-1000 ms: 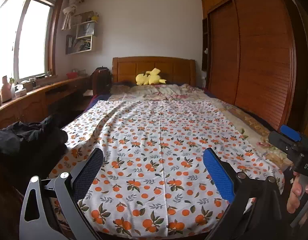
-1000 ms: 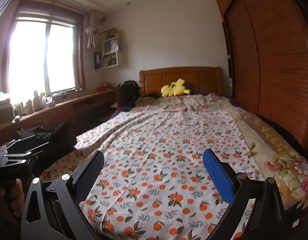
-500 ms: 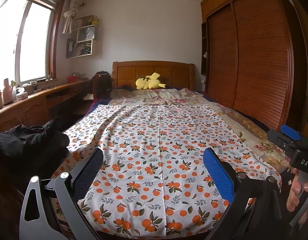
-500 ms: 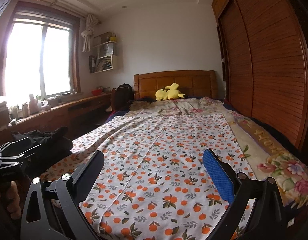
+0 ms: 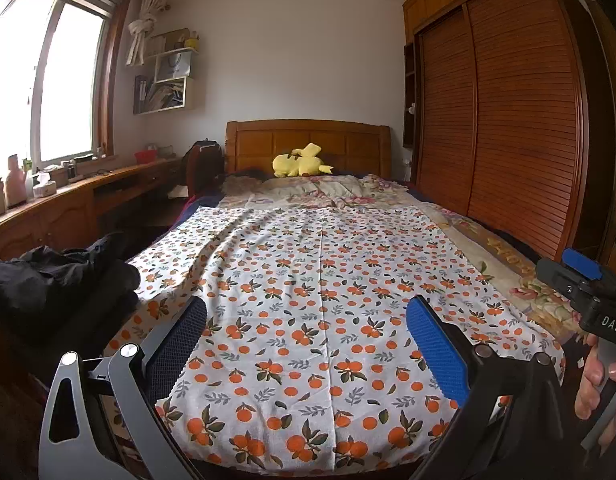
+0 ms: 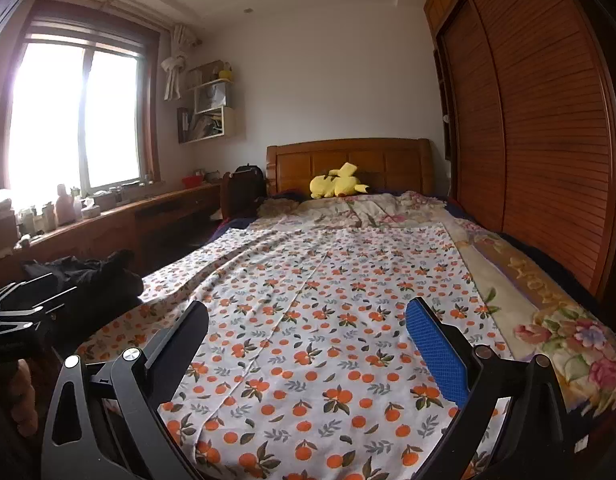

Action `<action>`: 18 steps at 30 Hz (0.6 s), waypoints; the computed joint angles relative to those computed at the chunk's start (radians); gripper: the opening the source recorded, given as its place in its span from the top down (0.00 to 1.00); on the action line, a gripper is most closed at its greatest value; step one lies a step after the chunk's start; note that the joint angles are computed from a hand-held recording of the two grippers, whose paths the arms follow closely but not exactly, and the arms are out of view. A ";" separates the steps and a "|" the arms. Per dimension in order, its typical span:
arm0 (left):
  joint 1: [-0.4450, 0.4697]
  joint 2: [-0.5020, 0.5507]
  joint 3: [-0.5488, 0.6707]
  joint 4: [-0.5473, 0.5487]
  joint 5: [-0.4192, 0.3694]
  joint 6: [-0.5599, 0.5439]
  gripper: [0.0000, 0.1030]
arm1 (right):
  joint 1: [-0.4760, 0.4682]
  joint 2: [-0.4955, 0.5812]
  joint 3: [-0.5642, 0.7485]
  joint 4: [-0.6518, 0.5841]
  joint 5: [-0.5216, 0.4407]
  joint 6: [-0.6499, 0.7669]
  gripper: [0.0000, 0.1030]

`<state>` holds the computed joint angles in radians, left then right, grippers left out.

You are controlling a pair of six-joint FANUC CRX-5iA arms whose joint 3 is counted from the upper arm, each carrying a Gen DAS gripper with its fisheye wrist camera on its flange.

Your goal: Fold large clothes

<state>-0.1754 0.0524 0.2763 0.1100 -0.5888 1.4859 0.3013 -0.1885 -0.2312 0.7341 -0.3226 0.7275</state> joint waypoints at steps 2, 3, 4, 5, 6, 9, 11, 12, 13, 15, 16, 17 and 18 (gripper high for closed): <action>0.000 0.000 -0.002 -0.003 0.001 0.001 0.02 | 0.001 0.002 -0.001 0.007 -0.003 -0.004 0.07; 0.000 0.001 -0.002 -0.004 0.001 0.000 0.02 | 0.002 0.002 -0.001 0.006 -0.004 -0.003 0.07; 0.000 0.000 -0.003 -0.005 -0.001 -0.002 0.02 | 0.002 0.001 -0.004 0.009 -0.004 -0.007 0.07; -0.001 0.002 -0.002 -0.005 -0.002 -0.005 0.02 | 0.002 0.001 -0.003 0.009 -0.005 -0.006 0.07; 0.000 0.003 -0.001 -0.004 -0.004 -0.010 0.02 | 0.002 0.001 -0.005 0.011 -0.005 -0.009 0.07; -0.001 0.004 -0.003 -0.003 -0.004 -0.020 0.02 | 0.003 0.003 -0.004 0.014 -0.006 -0.014 0.07; 0.000 0.003 -0.008 0.000 -0.001 -0.028 0.02 | 0.001 0.004 -0.003 0.009 -0.005 -0.008 0.07; 0.000 0.003 -0.007 -0.002 -0.002 -0.024 0.02 | 0.001 0.003 -0.005 0.013 -0.004 -0.012 0.07; 0.000 0.004 -0.007 -0.003 -0.002 -0.025 0.02 | 0.001 0.004 -0.004 0.012 -0.004 -0.010 0.07; -0.002 0.003 -0.008 -0.004 -0.001 -0.025 0.02 | 0.001 0.005 -0.002 0.009 -0.005 -0.008 0.07; -0.002 0.003 -0.008 -0.006 -0.001 -0.022 0.02 | 0.002 0.005 -0.002 0.008 -0.006 -0.006 0.07; -0.002 0.003 -0.008 -0.006 -0.001 -0.021 0.02 | 0.002 0.004 -0.002 0.005 -0.007 -0.004 0.07; -0.002 0.003 -0.009 -0.003 0.000 -0.023 0.02 | 0.002 0.004 -0.003 0.004 -0.005 -0.004 0.07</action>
